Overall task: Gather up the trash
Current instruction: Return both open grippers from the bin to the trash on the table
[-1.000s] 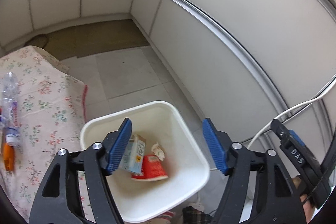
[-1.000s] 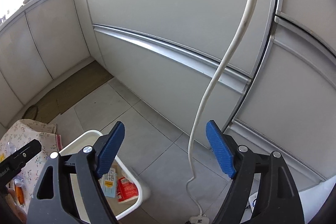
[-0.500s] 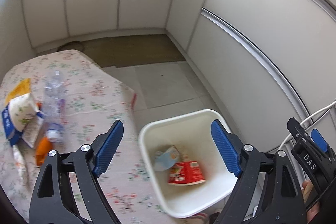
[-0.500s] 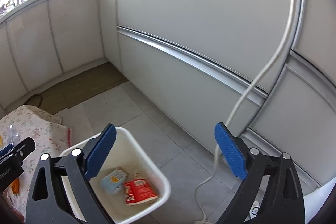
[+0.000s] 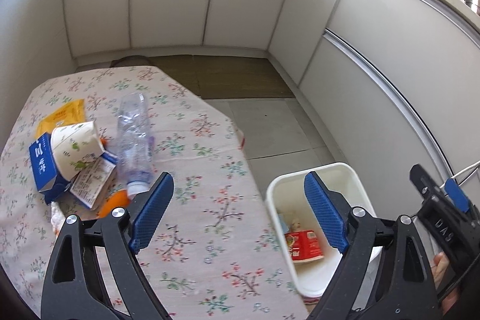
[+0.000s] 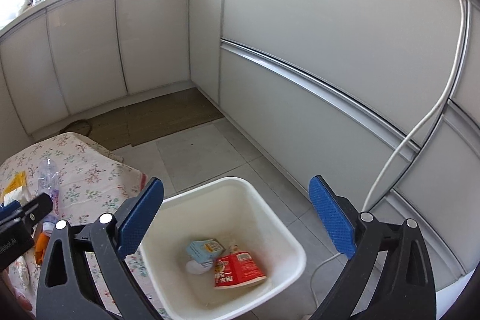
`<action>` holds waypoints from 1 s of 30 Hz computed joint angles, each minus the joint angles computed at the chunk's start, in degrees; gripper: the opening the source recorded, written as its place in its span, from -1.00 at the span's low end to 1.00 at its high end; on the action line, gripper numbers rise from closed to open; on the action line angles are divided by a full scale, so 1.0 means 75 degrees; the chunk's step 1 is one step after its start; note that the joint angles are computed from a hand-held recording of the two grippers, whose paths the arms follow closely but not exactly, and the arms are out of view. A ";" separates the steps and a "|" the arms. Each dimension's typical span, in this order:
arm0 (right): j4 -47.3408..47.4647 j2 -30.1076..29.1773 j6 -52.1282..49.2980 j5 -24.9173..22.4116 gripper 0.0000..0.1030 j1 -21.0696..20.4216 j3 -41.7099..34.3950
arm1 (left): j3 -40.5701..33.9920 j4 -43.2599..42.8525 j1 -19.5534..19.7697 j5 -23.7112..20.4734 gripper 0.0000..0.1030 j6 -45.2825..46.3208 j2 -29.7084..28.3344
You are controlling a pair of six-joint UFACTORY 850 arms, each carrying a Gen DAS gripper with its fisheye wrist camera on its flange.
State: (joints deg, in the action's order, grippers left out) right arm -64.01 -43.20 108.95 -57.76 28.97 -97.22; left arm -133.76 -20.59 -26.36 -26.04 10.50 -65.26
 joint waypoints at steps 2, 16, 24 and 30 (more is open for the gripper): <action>0.0026 -0.0140 -0.0167 -0.0035 0.84 0.0032 -0.0195 | 0.0044 0.0074 0.0075 0.0020 0.65 -0.0083 -0.0042; 0.0182 -0.1219 -0.1182 -0.0058 0.84 0.0254 -0.1957 | -0.0303 -0.0002 0.0533 -0.0296 0.65 -0.0359 -0.0184; 0.0329 -0.1620 -0.1626 -0.0040 0.84 0.0341 -0.2635 | 0.0019 0.0162 0.0683 -0.0142 0.65 -0.0524 0.0015; 0.0451 -0.1891 -0.1912 0.0002 0.84 0.0386 -0.3122 | 0.0194 0.0267 0.0794 -0.0104 0.65 -0.0622 0.0118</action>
